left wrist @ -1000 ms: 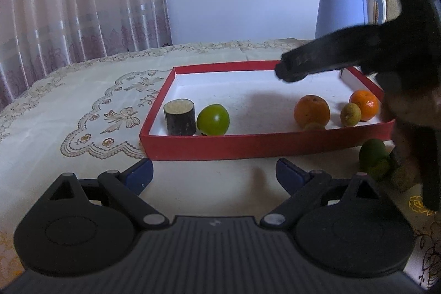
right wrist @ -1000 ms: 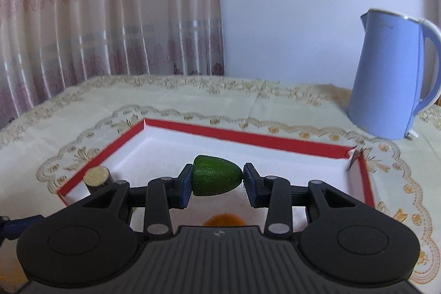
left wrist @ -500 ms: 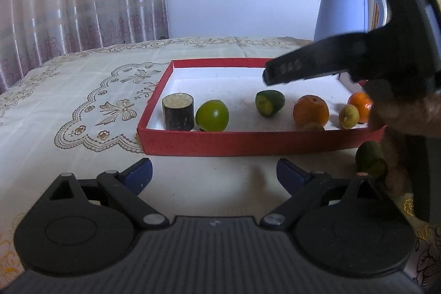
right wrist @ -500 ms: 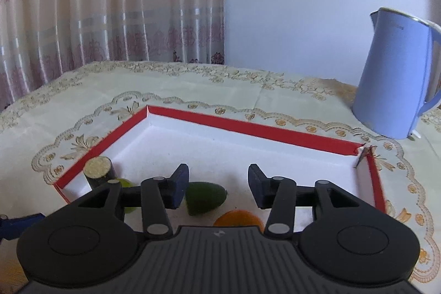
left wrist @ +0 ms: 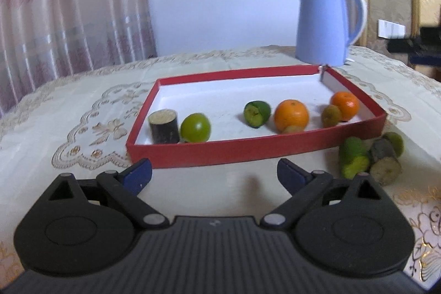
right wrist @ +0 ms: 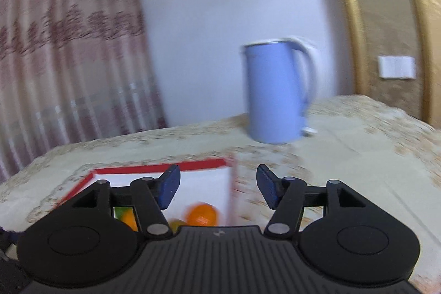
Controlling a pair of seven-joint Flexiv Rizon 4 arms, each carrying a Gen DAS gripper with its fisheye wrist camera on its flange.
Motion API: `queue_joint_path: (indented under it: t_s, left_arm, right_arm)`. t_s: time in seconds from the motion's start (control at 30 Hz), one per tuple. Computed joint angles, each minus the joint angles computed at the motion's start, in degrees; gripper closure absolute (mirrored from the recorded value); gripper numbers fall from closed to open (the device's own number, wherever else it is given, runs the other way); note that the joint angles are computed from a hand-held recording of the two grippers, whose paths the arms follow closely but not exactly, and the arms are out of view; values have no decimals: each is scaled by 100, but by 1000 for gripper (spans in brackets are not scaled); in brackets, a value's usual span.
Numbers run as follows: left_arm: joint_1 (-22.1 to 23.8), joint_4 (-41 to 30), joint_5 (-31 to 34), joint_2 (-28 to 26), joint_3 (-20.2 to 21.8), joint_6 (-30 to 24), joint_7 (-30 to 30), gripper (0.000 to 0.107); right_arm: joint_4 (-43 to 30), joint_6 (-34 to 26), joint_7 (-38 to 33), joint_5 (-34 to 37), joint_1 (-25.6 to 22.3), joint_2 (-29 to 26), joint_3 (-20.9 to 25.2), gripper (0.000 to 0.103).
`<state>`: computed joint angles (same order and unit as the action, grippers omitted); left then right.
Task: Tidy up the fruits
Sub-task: 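Withdraw the right gripper from the box toward the remaining fruits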
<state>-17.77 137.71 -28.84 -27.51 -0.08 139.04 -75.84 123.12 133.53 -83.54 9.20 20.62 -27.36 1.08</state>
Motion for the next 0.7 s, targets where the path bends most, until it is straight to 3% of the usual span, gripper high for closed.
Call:
queue_joint_path:
  t_s: [0.4, 0.7]
  left_arm:
    - [-543, -464, -495, -105, -22, -189, 1013, 9]
    - [-286, -737, 330, -192, -153, -361, 1032, 5]
  right_arm:
    - [513, 763, 1104, -331, -836, -491, 259, 42]
    - [609, 1060, 1554, -741, -1008, -583, 237, 36]
